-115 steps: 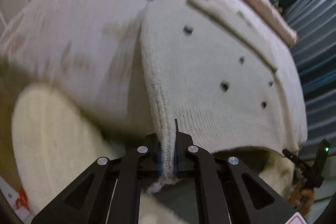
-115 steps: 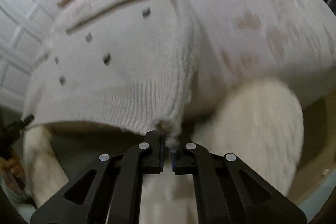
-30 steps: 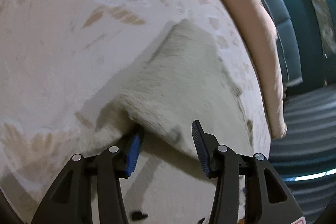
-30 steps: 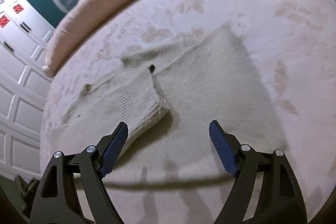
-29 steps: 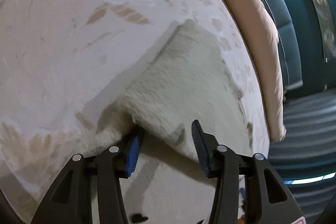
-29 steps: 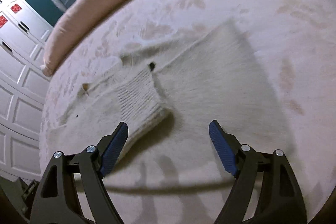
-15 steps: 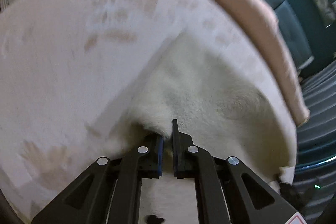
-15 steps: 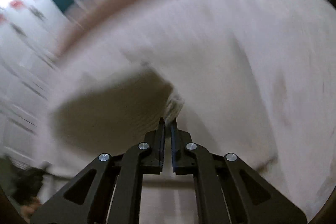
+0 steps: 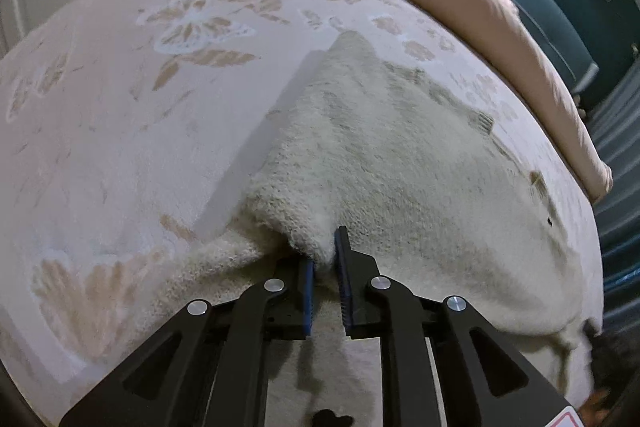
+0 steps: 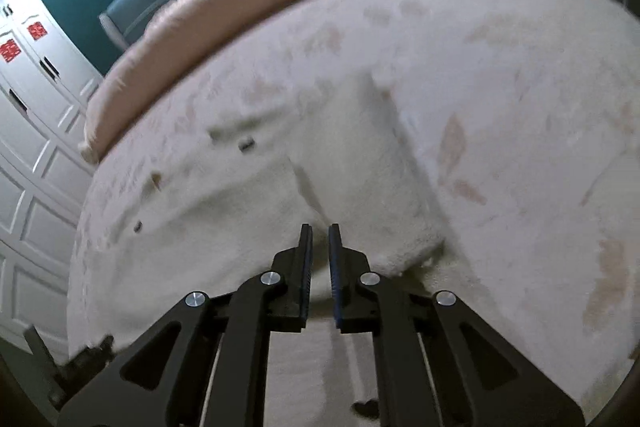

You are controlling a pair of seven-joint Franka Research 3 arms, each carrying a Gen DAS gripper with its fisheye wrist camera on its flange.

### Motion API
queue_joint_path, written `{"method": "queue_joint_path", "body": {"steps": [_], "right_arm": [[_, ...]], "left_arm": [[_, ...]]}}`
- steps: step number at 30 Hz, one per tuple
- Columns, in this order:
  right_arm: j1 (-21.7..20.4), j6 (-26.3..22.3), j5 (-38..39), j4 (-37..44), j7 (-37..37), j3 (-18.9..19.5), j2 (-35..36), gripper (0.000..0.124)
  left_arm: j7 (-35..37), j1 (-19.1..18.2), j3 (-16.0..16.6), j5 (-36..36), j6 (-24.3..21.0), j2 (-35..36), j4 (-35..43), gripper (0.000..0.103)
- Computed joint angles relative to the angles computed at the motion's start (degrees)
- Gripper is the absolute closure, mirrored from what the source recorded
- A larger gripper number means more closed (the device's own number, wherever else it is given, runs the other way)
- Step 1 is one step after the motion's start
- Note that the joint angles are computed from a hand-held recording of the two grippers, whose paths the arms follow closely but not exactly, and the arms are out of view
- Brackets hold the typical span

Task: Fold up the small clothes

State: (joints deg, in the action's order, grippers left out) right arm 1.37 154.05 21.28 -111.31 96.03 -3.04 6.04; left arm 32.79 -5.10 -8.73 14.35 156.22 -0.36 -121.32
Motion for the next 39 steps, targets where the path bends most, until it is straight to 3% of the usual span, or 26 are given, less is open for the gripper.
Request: {"method": "queue_joint_path", "body": {"steps": [1, 2, 6, 8, 12, 15, 18, 21, 22, 23, 24, 26, 28, 30, 31, 32, 34, 35, 36, 37, 39], "right_arm": [[0.06, -0.15, 2.07, 0.99, -2.25, 0.78, 0.1, 0.115], [-0.01, -2.23, 6.92, 3.19, -7.95, 2.42, 0.81, 0.115], [2.37, -12.24, 12.9, 14.86, -20.95, 6.75, 7.9, 0.115], [4.08, -16.62, 11.9, 22.28, -23.66, 9.02, 13.85, 0.114], [9.51, -22.92, 4.35, 34.42, -23.94, 8.03, 23.54, 0.107], [10.18, -22.26, -0.22, 36.81, -22.86, 5.84, 26.36, 0.109], [4.73, -20.45, 2.89, 33.56, -20.19, 4.31, 24.46, 0.12], [1.56, -16.5, 0.67, 26.89, -11.68, -0.67, 20.04, 0.122], [-0.8, -16.09, 2.66, 24.99, -11.85, -0.25, 18.57, 0.12], [-1.16, -15.23, 1.01, 23.01, -9.14, -1.66, 16.9, 0.108], [-0.89, -13.08, -2.67, 20.3, -6.05, -3.5, 14.85, 0.107], [-3.36, -10.97, -0.01, 16.74, -7.12, -2.31, 11.8, 0.106], [-5.68, -10.93, 5.36, 14.63, -10.52, -0.31, 9.91, 0.093], [-6.2, -12.07, 8.76, 13.31, -13.93, 1.17, 8.87, 0.055], [-6.09, -13.37, 10.15, 13.53, -15.48, 1.87, 9.44, 0.053], [-5.92, -15.28, 10.15, 13.96, -16.5, 1.97, 9.68, 0.054], [-4.14, -17.5, 6.42, 14.9, -15.77, 1.39, 10.83, 0.077], [-2.75, -17.74, 3.05, 15.43, -14.24, 0.77, 11.2, 0.095], [-2.5, -17.34, 3.21, 16.06, -14.82, 1.14, 11.18, 0.115], [-3.21, -16.68, 6.26, 15.98, -16.39, 1.97, 10.38, 0.115], [-4.95, -12.24, 15.61, 13.28, -22.2, 3.66, 6.18, 0.115]], "left_arm": [[-1.6, 0.03, -0.02, 2.82, 0.77, 0.1, -0.37, 0.089], [-3.73, -0.04, -0.12, 6.36, 0.92, 0.11, -0.52, 0.089], [-10.21, -0.54, -0.45, 16.61, -0.48, 0.59, 0.25, 0.089], [-11.92, -0.66, -0.35, 19.1, -0.34, 0.76, 0.31, 0.089], [-13.38, -0.32, 0.07, 20.38, 2.87, 0.23, -1.33, 0.088], [-13.5, 0.22, 0.38, 19.63, 6.12, 0.0, -2.69, 0.087], [-14.11, 0.57, 0.38, 20.33, 8.13, -0.07, -3.4, 0.084], [-15.34, 0.46, 0.11, 22.82, 7.28, 0.33, -2.66, 0.081], [-15.38, 0.39, 0.09, 23.17, 7.14, 0.41, -2.52, 0.079], [-15.34, 0.29, 0.05, 23.45, 6.97, 0.54, -2.32, 0.077], [-15.13, 0.19, 0.02, 23.63, 6.94, 0.65, -2.15, 0.075], [-14.75, 0.01, 0.01, 23.72, 6.84, 0.79, -1.94, 0.072], [-13.81, -0.18, -0.04, 23.0, 6.38, 0.92, -1.61, 0.069], [-11.32, -0.42, -0.2, 20.32, 5.07, 0.82, -1.04, 0.068], [-9.57, -0.53, -0.29, 18.23, 4.17, 0.66, -0.71, 0.068], [-8.35, -0.62, -0.35, 16.24, 3.13, 0.43, -0.35, 0.068], [-6.94, -0.65, -0.32, 11.82, 1.74, -0.23, 0.21, 0.069], [-5.19, -0.64, -0.26, 8.46, 0.79, -0.34, 0.79, 0.071], [-3.65, -0.61, -0.19, 6.03, 0.02, -0.3, 1.29, 0.084], [-2.3, -0.54, -0.11, 4.06, -1.03, -0.24, 1.89, 0.095], [0.22, -0.24, 0.17, 0.73, -2.15, -0.29, 2.44, 0.096]]}}
